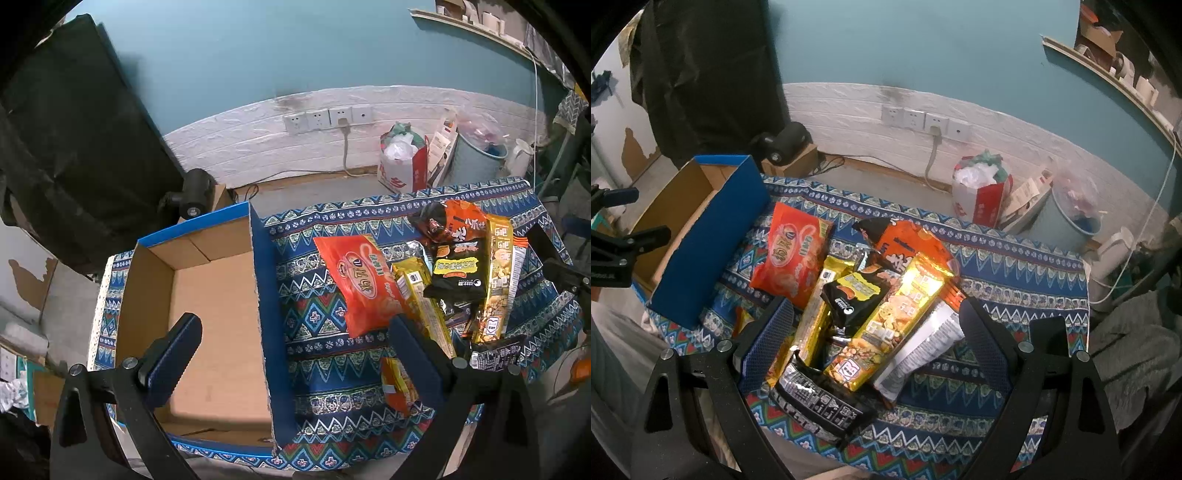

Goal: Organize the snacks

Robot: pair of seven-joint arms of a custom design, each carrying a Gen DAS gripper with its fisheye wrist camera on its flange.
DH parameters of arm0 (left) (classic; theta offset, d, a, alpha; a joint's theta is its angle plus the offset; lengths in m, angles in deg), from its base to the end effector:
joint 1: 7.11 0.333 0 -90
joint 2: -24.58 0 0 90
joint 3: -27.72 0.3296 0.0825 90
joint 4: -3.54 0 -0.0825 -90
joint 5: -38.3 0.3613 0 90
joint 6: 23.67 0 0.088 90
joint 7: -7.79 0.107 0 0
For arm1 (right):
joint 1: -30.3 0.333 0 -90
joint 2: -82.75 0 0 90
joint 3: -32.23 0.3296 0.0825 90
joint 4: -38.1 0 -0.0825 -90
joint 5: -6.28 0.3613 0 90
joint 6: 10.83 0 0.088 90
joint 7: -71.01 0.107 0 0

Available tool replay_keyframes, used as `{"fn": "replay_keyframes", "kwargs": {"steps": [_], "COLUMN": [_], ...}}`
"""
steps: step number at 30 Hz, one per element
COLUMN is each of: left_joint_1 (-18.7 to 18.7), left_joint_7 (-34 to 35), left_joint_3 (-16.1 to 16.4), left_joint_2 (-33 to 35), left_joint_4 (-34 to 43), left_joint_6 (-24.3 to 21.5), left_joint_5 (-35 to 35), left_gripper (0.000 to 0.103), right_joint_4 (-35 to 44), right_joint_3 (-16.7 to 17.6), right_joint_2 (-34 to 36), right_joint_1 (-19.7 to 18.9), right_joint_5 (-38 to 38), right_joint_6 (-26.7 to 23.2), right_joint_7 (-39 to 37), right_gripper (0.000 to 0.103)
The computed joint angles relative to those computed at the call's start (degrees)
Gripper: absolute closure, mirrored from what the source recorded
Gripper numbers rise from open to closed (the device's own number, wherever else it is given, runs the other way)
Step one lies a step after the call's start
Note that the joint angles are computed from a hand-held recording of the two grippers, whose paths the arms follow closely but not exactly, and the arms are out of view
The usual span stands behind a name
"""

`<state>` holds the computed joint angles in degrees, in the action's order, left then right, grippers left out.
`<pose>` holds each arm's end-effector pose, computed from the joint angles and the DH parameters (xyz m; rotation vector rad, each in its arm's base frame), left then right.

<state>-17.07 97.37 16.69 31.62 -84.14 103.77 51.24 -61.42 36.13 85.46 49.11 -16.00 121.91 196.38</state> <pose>0.5848 -0.2076 0.6620 -1.4081 2.2078 -0.4918 0.5557 0.2238 0.6163 -1.8457 1.9098 -0.6546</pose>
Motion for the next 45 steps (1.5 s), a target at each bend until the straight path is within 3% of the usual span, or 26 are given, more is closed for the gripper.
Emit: {"fn": "replay_keyframes", "kwargs": {"steps": [6,25,37,45], "left_joint_1": [-0.32,-2.91,-4.85,-5.72], "left_joint_7": [-0.01,2.05,1.29,0.17], "left_joint_3": [-0.15,-1.23,-0.94,-0.37], "left_joint_2": [0.88,10.38,16.43,21.18], "left_joint_4": [0.89,10.33,16.3,22.2], "left_joint_6": [-0.52,-12.37,-15.74,-18.99], "left_joint_5": [0.33,-2.58,-1.19,-1.07], "left_gripper": [0.001,0.001,0.001,0.001], "right_joint_4": [-0.7,-6.29,-6.47,-5.2], "right_joint_3": [-0.15,-1.35,-2.39,-3.26], "right_joint_2": [-0.37,-1.2,3.26,6.25], "right_joint_1": [-0.32,-3.7,-4.7,-4.75], "right_joint_5": [0.43,3.4,11.65,16.39], "right_joint_6": [0.12,-3.32,-4.24,-1.96], "right_joint_7": [-0.05,3.11,-0.13,-2.67], "right_gripper": [0.013,0.013,0.018,0.019]}}
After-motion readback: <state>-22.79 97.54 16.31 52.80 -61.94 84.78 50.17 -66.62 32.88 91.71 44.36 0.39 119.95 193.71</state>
